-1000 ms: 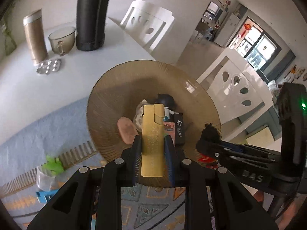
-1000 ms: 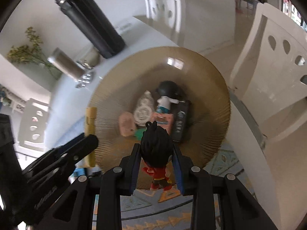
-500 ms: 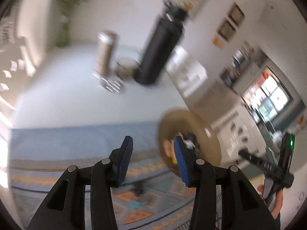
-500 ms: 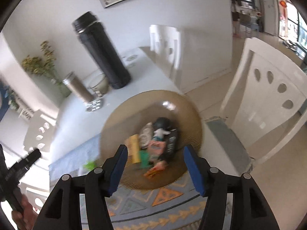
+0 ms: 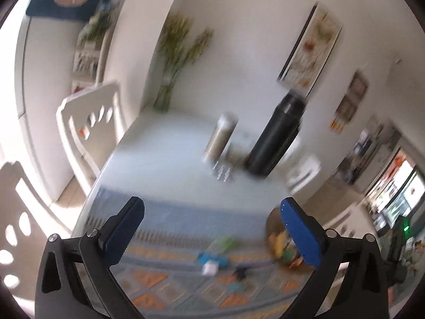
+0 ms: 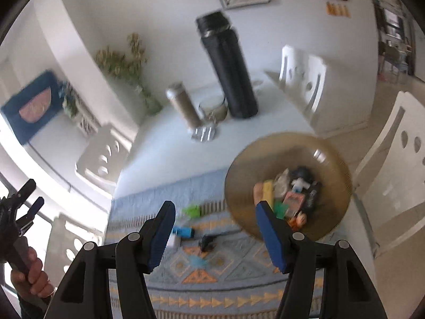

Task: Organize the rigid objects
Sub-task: 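Carry the doll and lighter over the brown bowl and release both, then lower the left gripper onto the white charger and grasp it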

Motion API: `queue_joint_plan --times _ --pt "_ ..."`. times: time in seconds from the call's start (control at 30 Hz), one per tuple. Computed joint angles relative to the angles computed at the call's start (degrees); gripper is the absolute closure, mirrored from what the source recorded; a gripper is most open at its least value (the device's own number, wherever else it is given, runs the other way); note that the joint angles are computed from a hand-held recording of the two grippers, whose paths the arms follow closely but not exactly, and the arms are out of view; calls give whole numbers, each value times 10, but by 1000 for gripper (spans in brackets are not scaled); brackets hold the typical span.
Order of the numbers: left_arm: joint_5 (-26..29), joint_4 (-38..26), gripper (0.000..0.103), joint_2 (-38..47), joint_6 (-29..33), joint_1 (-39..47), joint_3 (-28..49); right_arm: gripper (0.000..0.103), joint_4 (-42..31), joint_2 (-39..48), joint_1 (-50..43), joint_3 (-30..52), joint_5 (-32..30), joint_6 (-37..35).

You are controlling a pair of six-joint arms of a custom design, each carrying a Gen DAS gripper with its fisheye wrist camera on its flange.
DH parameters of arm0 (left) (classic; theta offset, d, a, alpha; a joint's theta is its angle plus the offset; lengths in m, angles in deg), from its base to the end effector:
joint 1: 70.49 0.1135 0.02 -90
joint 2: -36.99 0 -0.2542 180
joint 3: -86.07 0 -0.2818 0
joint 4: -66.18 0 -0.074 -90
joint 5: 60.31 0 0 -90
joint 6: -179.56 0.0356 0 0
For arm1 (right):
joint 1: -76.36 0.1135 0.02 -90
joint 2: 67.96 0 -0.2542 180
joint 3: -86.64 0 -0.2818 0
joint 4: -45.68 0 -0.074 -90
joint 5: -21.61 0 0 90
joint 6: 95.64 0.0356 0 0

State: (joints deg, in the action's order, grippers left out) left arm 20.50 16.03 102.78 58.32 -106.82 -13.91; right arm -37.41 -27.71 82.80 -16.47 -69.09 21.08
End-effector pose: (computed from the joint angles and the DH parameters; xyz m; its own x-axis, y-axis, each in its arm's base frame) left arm 0.2268 -0.1597 0.3506 -0.6534 -0.1550 -0.7410 0.1658 0.9257 -0.3399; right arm 0.1268 0.0147 0.3665 -0.6975 0.3737 -0.6114 0.2162 0.9232 0.3177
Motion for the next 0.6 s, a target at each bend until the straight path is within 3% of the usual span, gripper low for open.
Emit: queue_joint_plan --times 0.1,0.2,0.43,0.5,0.6 --pt "9 -53 1 42 5 9 -1 42 17 3 67 -47 9 40" --pt "-14 -43 1 50 -3 -8 -43 42 30 8 98 -93 10 68" --pt "120 60 3 189 16 -16 -92 42 111 69 152 -221 -22 120" --pt "160 75 15 249 31 -20 -75 42 149 103 191 -242 -19 122" --pt "166 81 17 313 43 -31 -41 42 204 145 217 -264 -28 110"
